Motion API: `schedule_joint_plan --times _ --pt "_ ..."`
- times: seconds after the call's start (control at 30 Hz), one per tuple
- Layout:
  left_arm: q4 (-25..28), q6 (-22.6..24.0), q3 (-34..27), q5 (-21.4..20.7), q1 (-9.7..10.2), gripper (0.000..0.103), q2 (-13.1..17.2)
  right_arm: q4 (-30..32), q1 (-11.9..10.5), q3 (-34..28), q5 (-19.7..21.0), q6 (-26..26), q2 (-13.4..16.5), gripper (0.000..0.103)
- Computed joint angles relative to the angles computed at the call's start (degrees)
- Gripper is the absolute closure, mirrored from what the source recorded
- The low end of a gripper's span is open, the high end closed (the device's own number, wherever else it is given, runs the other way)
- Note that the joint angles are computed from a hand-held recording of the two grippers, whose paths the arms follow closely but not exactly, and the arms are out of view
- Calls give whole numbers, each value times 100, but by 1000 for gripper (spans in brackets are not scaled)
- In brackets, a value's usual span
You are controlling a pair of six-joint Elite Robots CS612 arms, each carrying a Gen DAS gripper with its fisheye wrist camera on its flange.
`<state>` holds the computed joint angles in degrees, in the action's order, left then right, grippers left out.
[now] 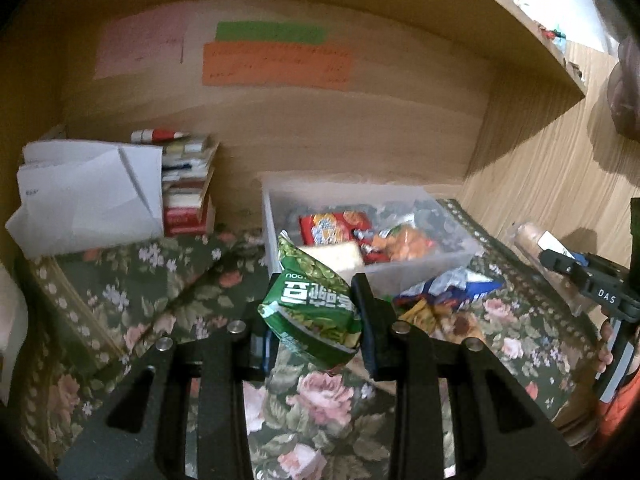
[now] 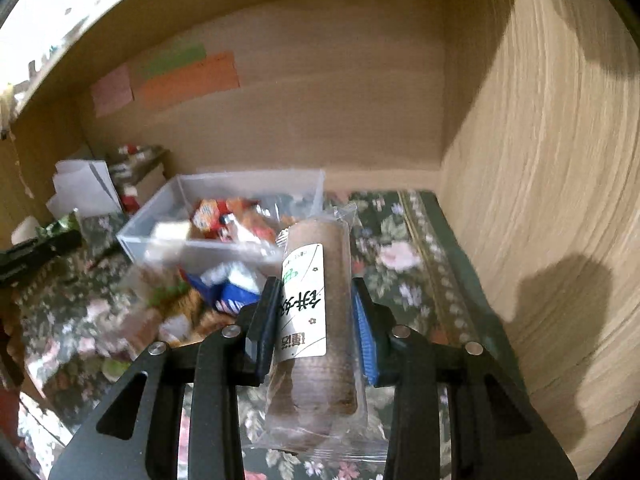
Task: Organize snacks
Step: 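Place the green snack bag and brown roll pack into the clear box, release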
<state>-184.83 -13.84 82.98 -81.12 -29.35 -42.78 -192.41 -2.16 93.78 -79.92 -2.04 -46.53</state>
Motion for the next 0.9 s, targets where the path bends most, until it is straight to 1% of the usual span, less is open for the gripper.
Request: schedule_joint_plan --times 0.23,0.43,0.57,0.7,0.9 --pt "-17 206 -337 110 -36 70 113 -144 57 -284 185 -10 89 71" --pt "157 317 -768 144 -22 70 301 42 148 -700 313 -66 274 71" --pt "406 343 -1078 111 13 70 472 301 194 -995 414 -126 420 71" --pt "798 319 -1424 88 61 70 677 742 246 -1359 521 -164 600 71" --pt "1286 273 -1785 25 131 70 910 1401 348 -1824 491 -429 822 71"
